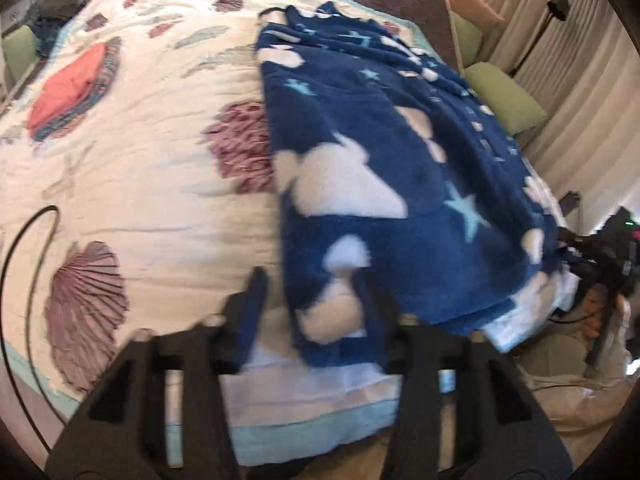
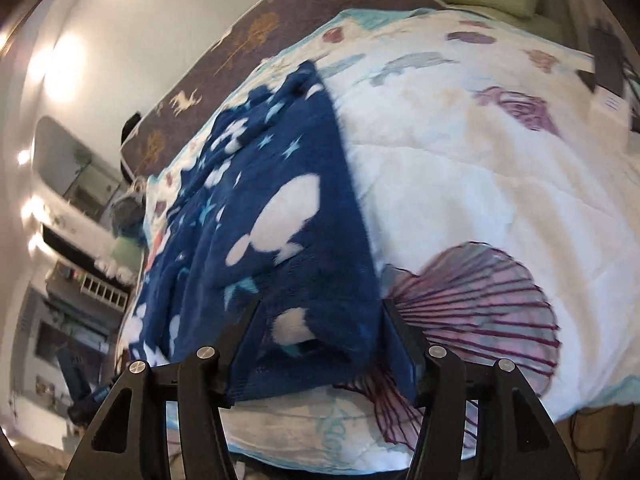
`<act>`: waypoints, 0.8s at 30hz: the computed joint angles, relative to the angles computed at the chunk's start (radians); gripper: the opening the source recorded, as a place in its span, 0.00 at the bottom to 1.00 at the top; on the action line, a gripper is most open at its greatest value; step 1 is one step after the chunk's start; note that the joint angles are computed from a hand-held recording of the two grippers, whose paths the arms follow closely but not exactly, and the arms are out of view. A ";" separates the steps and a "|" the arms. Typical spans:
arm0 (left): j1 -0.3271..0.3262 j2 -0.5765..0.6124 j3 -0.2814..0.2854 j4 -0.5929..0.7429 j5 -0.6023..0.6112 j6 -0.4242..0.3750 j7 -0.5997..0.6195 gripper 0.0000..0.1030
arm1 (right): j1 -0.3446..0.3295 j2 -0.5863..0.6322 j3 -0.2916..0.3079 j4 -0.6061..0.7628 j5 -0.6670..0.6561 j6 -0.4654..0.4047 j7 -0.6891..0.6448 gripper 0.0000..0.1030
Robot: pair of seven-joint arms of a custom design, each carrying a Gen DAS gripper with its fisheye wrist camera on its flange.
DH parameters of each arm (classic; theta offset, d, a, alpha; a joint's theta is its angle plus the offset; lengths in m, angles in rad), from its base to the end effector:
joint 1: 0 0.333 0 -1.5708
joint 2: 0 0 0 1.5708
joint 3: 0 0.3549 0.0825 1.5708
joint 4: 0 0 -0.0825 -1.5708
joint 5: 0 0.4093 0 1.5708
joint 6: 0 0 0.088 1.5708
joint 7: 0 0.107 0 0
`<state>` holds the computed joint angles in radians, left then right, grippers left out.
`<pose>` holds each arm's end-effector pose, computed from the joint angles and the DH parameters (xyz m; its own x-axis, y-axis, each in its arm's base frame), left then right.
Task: Fold small clothes
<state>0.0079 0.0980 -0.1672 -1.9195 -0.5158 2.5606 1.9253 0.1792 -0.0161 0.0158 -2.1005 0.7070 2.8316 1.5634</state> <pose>0.6446 -0.0924 0.5286 -0.2310 -0.9296 0.2873 -0.8364 0.0389 -0.5468 0.6000 0.0847 0.5306 -0.1603 -0.8115 -0.5620 -0.7307 0.4803 -0.4851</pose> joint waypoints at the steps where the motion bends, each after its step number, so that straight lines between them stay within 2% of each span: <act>1: 0.001 -0.002 -0.003 0.001 -0.020 -0.010 0.007 0.29 | 0.000 0.009 -0.001 0.011 0.016 -0.006 -0.021 0.57; 3: -0.003 -0.010 0.000 -0.013 -0.013 0.008 -0.016 0.20 | -0.005 0.027 -0.003 0.031 0.100 -0.020 -0.090 0.57; 4: -0.005 -0.016 0.001 -0.020 -0.013 0.014 -0.030 0.19 | -0.009 0.031 -0.002 0.038 0.182 -0.022 -0.150 0.55; 6: -0.006 -0.022 0.002 -0.019 -0.031 0.021 -0.042 0.16 | -0.019 0.032 -0.003 0.047 0.285 -0.054 -0.232 0.37; 7: -0.008 -0.028 0.002 -0.021 -0.033 0.027 -0.042 0.15 | -0.023 0.032 -0.005 0.053 0.301 -0.078 -0.255 0.14; 8: -0.010 -0.032 0.003 -0.019 -0.034 0.031 -0.039 0.15 | -0.025 0.027 -0.004 0.054 0.324 -0.088 -0.285 0.13; 11: -0.016 -0.049 0.005 -0.009 -0.055 0.058 -0.016 0.15 | -0.009 -0.003 0.007 0.039 0.378 -0.005 -0.382 0.12; 13: -0.023 -0.056 0.006 0.001 -0.061 0.081 -0.001 0.15 | 0.003 -0.013 0.006 0.048 0.434 0.017 -0.454 0.12; 19: -0.038 -0.048 0.004 0.040 -0.074 0.141 0.048 0.15 | 0.010 -0.004 -0.003 0.110 0.528 0.007 -0.558 0.12; 22: -0.035 -0.020 0.001 0.090 -0.071 0.156 0.049 0.15 | 0.006 0.009 -0.007 0.161 0.627 -0.001 -0.651 0.12; 24: -0.031 0.003 -0.005 0.130 -0.057 0.176 0.048 0.14 | -0.002 0.030 -0.007 0.206 0.615 -0.009 -0.658 0.12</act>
<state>-0.0229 0.1006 -0.1723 -1.7894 -0.5732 2.7370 1.9732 0.1775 0.0139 0.0088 -1.8944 1.3221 2.8222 0.9058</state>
